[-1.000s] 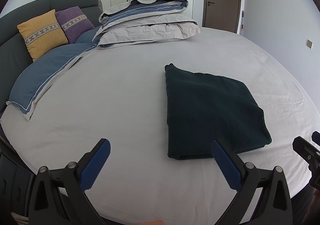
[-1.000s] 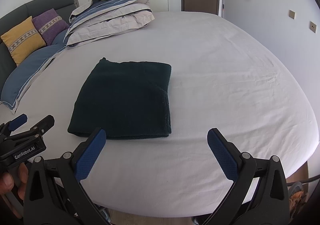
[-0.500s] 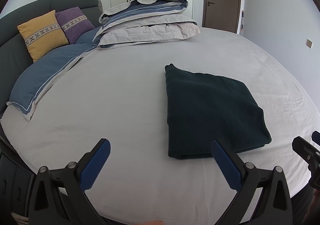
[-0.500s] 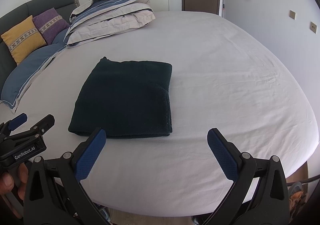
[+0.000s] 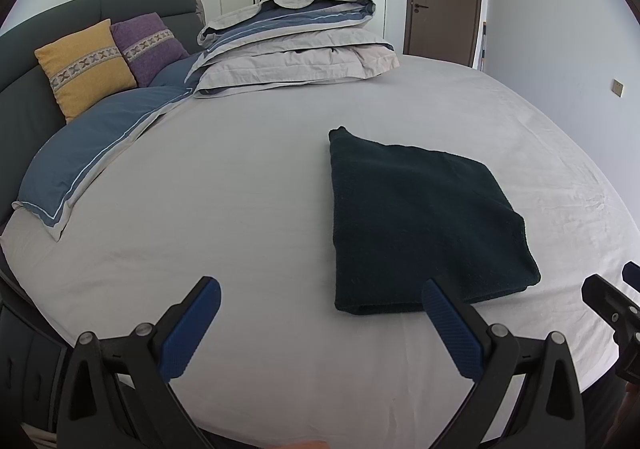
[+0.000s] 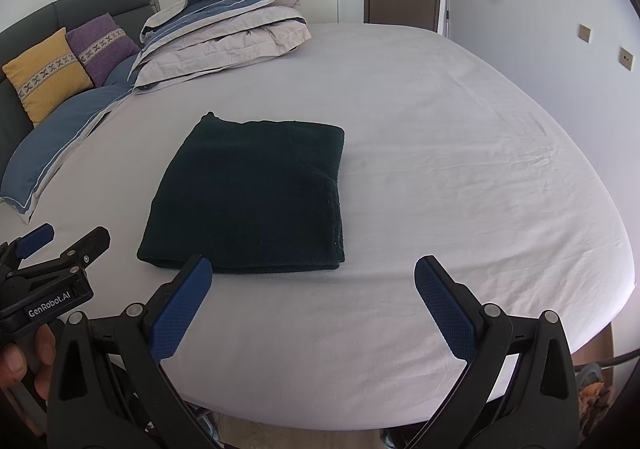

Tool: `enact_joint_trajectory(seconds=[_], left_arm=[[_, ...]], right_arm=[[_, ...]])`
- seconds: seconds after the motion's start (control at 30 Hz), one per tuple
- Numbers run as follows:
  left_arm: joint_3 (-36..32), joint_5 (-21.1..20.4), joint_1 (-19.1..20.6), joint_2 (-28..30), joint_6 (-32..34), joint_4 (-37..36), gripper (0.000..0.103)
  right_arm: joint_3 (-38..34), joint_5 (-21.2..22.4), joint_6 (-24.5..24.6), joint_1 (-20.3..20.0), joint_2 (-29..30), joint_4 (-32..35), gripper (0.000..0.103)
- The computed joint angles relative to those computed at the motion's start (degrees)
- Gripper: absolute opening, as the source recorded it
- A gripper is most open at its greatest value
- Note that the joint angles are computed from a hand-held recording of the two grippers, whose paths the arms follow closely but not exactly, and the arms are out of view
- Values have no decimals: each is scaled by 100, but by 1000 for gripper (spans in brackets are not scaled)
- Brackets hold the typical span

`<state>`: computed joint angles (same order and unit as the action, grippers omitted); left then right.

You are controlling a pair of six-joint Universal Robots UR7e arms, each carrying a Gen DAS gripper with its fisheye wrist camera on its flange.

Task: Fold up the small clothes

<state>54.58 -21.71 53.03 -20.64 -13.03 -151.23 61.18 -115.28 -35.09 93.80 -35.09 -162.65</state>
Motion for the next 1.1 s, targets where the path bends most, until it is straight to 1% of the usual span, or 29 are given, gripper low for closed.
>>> enact_joint_trajectory(seconds=[0.53, 1.1], left_arm=[[66, 15, -16, -20, -59, -1, 103], [278, 9, -34, -128, -307, 88, 103]], right_arm=[[-68, -15, -25, -17, 13, 129, 103], [-37, -6, -68, -50, 16, 132, 103]])
